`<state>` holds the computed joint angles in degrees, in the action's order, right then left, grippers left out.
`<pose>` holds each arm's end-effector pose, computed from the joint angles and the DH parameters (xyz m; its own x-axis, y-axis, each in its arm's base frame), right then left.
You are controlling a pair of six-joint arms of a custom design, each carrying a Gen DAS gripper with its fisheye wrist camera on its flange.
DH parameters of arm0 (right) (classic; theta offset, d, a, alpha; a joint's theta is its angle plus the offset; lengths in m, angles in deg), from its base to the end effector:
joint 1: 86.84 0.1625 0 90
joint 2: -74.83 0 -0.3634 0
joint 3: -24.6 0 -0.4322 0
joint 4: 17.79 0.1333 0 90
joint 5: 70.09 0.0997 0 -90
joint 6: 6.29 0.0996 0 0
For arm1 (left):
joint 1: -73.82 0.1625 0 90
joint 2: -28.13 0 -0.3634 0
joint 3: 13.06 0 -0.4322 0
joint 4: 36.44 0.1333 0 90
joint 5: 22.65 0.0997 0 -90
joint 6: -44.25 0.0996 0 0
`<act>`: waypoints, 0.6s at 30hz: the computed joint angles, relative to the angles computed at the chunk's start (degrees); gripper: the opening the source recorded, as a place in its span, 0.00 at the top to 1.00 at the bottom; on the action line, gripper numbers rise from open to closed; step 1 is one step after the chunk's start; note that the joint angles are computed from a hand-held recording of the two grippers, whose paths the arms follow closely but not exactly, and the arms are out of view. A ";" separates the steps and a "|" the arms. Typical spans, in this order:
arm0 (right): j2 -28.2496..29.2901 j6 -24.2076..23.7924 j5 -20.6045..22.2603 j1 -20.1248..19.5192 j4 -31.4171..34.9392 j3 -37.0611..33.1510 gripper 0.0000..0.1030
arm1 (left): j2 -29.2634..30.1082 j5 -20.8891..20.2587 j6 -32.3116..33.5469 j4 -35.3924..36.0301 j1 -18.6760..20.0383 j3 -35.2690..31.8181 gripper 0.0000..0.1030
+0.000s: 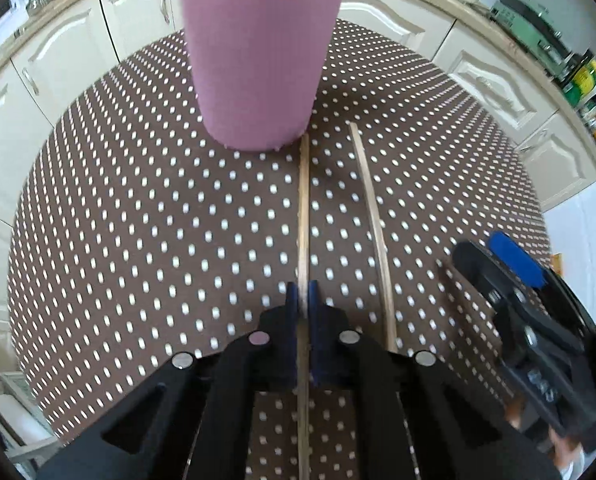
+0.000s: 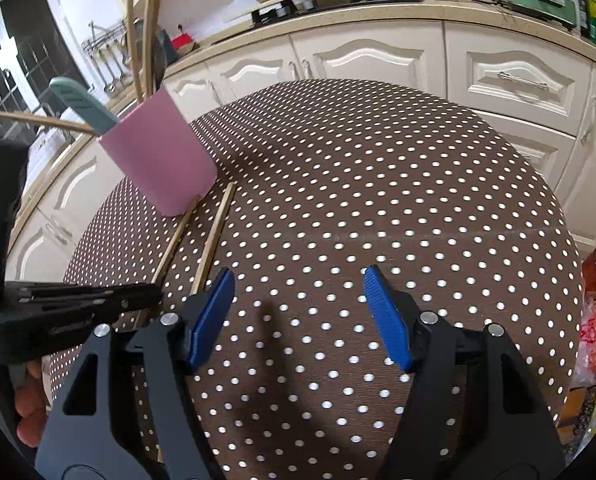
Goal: Organize utensils
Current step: 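Grasp a wooden chopstick with the left tool while the right tool grasps the other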
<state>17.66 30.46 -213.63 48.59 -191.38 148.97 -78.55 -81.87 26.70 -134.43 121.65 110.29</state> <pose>0.3770 -0.2967 0.0408 -0.8726 0.1912 0.4494 -0.2014 0.6975 -0.6878 -0.1289 -0.4167 0.2870 -0.7578 0.3836 -0.5278 0.4564 0.8897 -0.0087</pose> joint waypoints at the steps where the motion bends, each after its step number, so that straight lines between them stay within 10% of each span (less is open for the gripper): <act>1: 0.14 0.10 0.44 0.05 0.92 -0.58 0.35 | -1.39 -1.38 0.32 0.12 0.35 0.32 0.95; 11: 3.95 1.88 7.79 -1.46 21.35 -12.49 0.37 | -14.71 -0.06 0.93 4.70 -0.05 3.11 0.95; 18: 7.27 2.66 11.21 -3.00 29.57 -18.84 0.82 | -18.22 2.44 0.39 6.23 1.38 1.90 0.95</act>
